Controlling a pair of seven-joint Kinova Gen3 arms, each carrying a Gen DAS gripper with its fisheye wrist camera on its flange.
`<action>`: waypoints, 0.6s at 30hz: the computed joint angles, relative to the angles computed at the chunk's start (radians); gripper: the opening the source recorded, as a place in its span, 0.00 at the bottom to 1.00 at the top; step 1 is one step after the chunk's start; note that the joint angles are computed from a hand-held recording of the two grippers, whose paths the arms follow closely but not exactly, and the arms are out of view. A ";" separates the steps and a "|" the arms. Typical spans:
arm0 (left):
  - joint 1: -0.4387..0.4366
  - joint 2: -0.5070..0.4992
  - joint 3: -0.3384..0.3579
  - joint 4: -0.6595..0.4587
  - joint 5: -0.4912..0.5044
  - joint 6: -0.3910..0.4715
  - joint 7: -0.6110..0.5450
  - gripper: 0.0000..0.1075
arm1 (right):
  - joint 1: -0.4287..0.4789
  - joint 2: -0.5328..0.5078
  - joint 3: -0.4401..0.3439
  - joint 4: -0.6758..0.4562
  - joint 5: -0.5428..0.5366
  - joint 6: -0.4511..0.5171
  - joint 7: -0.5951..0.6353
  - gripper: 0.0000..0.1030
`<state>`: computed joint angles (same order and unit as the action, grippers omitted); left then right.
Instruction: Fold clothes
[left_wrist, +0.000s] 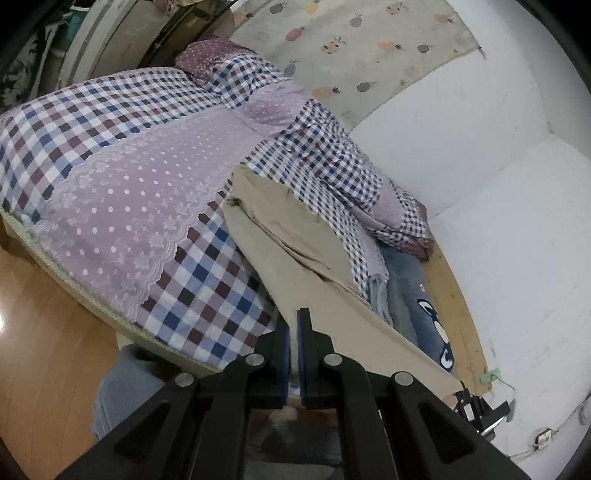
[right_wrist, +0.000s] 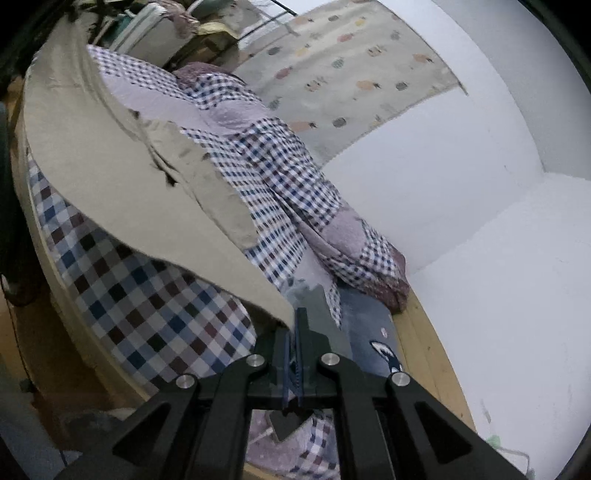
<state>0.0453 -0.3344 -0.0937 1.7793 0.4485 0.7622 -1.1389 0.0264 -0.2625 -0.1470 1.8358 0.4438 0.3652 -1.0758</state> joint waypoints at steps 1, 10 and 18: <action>-0.001 -0.020 0.006 0.006 -0.002 -0.001 0.007 0.02 | -0.004 0.000 0.013 -0.012 -0.011 0.006 0.004 0.00; 0.025 -0.157 0.061 -0.016 -0.048 -0.033 0.087 0.02 | -0.037 -0.054 0.104 -0.099 -0.112 0.089 0.067 0.00; 0.054 -0.201 0.091 -0.094 -0.121 -0.071 0.131 0.02 | -0.062 -0.183 0.144 -0.131 -0.204 0.105 0.155 0.00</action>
